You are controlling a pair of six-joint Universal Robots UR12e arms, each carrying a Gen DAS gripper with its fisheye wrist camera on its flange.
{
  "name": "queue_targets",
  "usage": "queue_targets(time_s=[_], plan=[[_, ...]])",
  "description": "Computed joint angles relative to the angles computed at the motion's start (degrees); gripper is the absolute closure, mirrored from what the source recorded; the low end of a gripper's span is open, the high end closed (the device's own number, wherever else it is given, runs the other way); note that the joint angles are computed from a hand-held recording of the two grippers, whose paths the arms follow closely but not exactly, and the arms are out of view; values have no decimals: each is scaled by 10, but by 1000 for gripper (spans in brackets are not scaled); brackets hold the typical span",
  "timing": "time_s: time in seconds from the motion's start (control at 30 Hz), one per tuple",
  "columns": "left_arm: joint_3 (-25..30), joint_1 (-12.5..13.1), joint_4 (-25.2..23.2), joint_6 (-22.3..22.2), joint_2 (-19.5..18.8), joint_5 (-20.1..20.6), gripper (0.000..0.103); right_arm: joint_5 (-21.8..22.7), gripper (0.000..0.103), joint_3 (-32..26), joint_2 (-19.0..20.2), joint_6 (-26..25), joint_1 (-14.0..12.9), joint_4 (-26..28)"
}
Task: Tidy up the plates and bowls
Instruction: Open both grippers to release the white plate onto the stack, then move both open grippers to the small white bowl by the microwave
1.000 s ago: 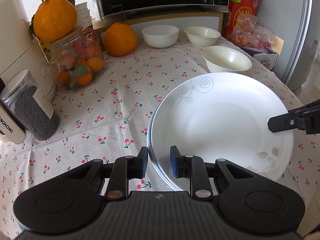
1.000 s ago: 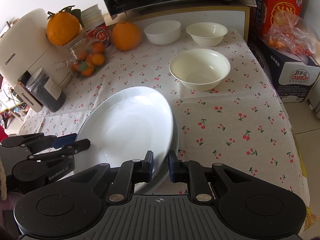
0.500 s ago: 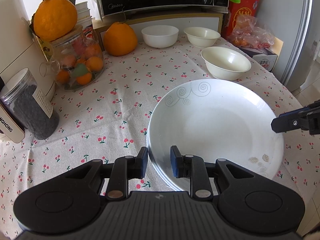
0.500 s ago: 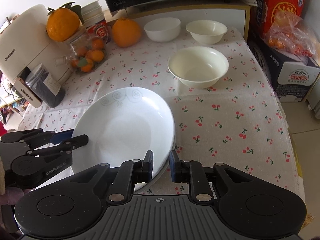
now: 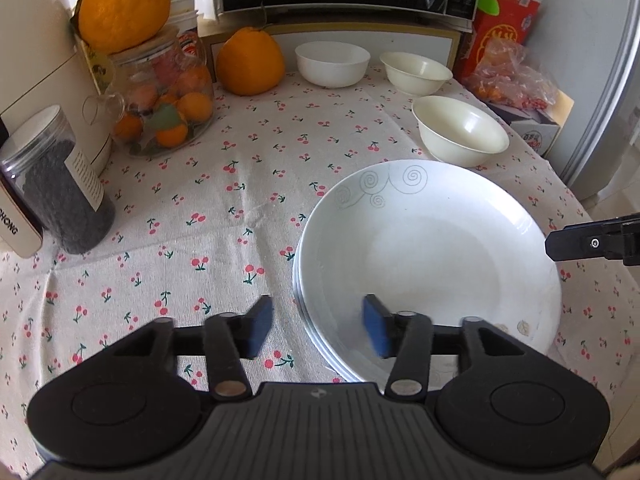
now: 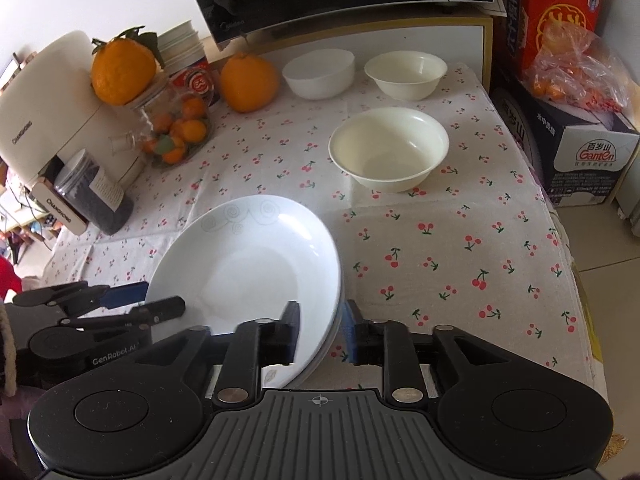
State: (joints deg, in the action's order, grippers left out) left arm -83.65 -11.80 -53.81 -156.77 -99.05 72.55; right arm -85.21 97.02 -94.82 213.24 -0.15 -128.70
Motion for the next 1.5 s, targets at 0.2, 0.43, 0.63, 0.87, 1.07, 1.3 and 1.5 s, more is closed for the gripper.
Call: queue_targets(time_s=[0.2, 0.43, 0.63, 0.87, 1.07, 1.3, 1.5], plan=[[2, 3, -6, -23, 0, -7, 60, -37, 89, 13, 1, 7, 1, -36], [7, 5, -23, -29, -1, -15, 80, -21, 103, 18, 6, 13, 0, -47], [5, 5, -18, -24, 1, -16, 81, -17, 103, 15, 9, 12, 2, -39], [6, 4, -20, -7, 1, -13, 76, -4, 95, 15, 7, 20, -3, -40], [4, 1, 1, -31, 2, -5, 34, -6, 78, 13, 5, 29, -7, -49], [10, -4, 31, -71, -1, 6, 8, -13, 36, 6, 9, 39, -8, -66], [18, -13, 57, -94, -7, 31, 1, -30, 20, -5, 16, 46, -6, -79]])
